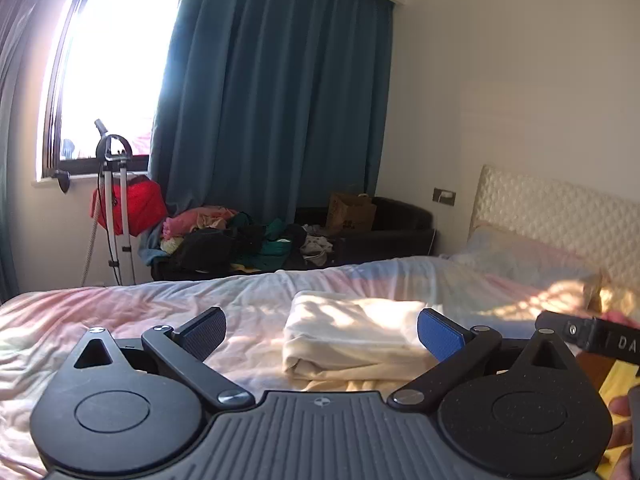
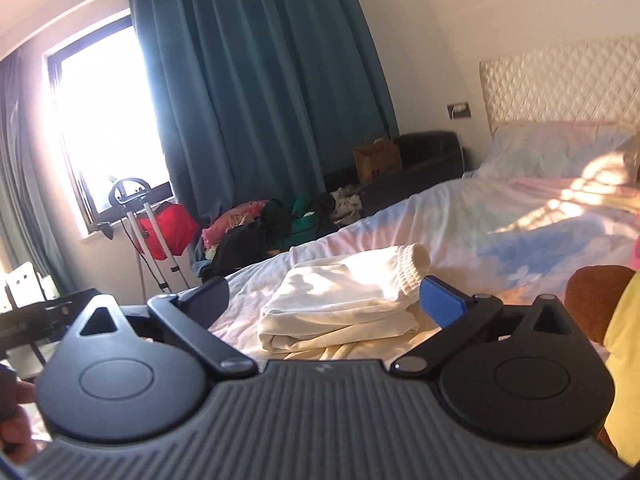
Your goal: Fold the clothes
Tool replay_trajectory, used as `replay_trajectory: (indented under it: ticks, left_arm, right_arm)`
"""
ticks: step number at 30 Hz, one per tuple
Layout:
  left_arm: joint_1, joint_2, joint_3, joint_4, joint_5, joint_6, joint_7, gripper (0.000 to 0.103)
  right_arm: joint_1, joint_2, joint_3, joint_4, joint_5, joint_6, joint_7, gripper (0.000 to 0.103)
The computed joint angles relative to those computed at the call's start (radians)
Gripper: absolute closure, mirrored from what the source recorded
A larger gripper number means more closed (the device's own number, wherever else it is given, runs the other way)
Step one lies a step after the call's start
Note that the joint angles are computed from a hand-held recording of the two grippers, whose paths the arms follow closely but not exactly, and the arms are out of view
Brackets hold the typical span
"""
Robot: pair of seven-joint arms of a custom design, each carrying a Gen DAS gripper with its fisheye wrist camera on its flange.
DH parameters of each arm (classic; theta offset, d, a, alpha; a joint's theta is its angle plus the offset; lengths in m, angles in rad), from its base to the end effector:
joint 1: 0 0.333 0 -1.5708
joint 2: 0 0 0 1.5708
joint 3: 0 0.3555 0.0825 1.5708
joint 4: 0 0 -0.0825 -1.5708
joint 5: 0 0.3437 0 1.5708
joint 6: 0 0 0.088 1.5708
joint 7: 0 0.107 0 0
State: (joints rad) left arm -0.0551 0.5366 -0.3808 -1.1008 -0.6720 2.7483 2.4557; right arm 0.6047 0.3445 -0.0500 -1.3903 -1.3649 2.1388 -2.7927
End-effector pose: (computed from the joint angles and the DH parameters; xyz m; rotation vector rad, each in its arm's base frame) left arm 0.7063 -0.1852 0.6903 -0.9474 1.9678 -1.4947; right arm 0.5954 0.3279 0.6358 -0.7703 1.8411 -1.1840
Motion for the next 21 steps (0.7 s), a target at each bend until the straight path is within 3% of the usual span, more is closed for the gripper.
replay_trajectory:
  ticks: [4,9,13,16,21]
  left_arm:
    - [0.054,-0.066,-0.054,-0.122,-0.092,0.06,0.13,0.0]
    - [0.069,-0.09,-0.06,-0.173,-0.188,0.077,0.212,0.0]
    - [0.044,-0.087,-0.031,-0.185,-0.194,0.094,0.191,0.002]
    - [0.007,-0.055,0.002,-0.153,-0.135,0.103,0.146,0.002]
    - [-0.006,-0.002,0.011,-0.108,-0.061,0.091,0.083,0.002]
  right_arm:
    - [0.031,0.018,-0.003,0.001,-0.044,-0.038,0.007,0.0]
    - [0.054,0.041,-0.011,-0.002,-0.08,-0.084,0.007,0.0]
    - [0.051,0.065,-0.014,0.007,-0.072,-0.088,-0.024,0.0]
    - [0.041,0.092,-0.022,0.031,-0.045,-0.075,-0.026,0.0]
    - [0.034,0.138,-0.04,0.072,0.018,-0.05,-0.075,0.0]
